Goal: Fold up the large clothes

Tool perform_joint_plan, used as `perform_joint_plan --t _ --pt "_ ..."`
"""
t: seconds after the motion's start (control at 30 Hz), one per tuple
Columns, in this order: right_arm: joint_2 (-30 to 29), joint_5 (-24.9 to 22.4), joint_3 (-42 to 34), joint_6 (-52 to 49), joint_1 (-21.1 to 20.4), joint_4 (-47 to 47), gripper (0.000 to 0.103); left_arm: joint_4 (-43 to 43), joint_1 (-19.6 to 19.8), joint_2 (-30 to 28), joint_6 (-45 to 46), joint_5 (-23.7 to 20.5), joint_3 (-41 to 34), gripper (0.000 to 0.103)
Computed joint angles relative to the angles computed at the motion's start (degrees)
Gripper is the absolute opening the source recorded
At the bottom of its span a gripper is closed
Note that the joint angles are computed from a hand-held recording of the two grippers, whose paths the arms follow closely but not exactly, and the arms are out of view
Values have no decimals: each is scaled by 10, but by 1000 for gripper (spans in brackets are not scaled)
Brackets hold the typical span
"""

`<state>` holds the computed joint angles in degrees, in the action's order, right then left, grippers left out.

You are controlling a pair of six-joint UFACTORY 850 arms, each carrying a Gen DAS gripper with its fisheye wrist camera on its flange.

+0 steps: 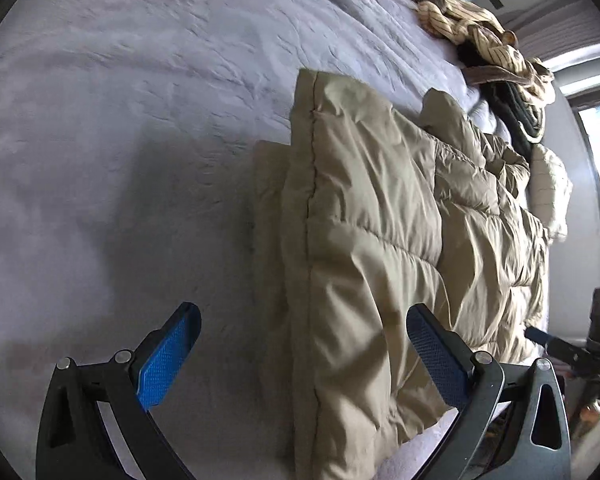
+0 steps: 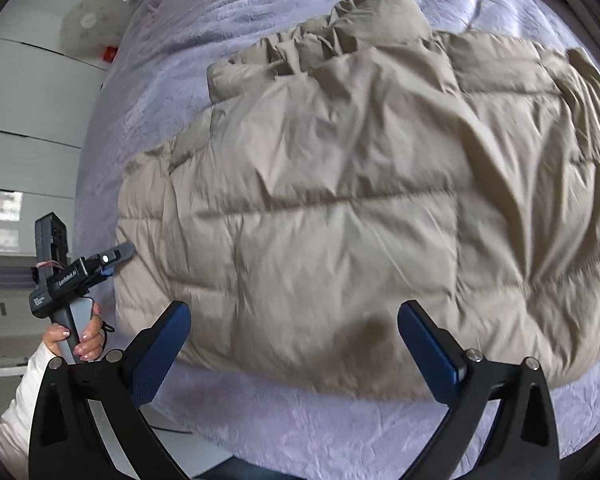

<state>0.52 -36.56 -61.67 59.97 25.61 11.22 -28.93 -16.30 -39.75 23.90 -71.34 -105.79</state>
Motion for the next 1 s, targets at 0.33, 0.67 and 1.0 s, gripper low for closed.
perform_joint_plan --t 0.33,0.67,1.0 --pt "-66 -1 -43 71 -10 -118 29 -38 -12 -98 62 -97 -81 103" --pt "-78 75 16 79 -30 -90 5 -139 -11 -124 71 -215 -113 25" --pt "-60 163 82 -99 -60 86 2 -217 -82 -46 77 -239 -106 25"
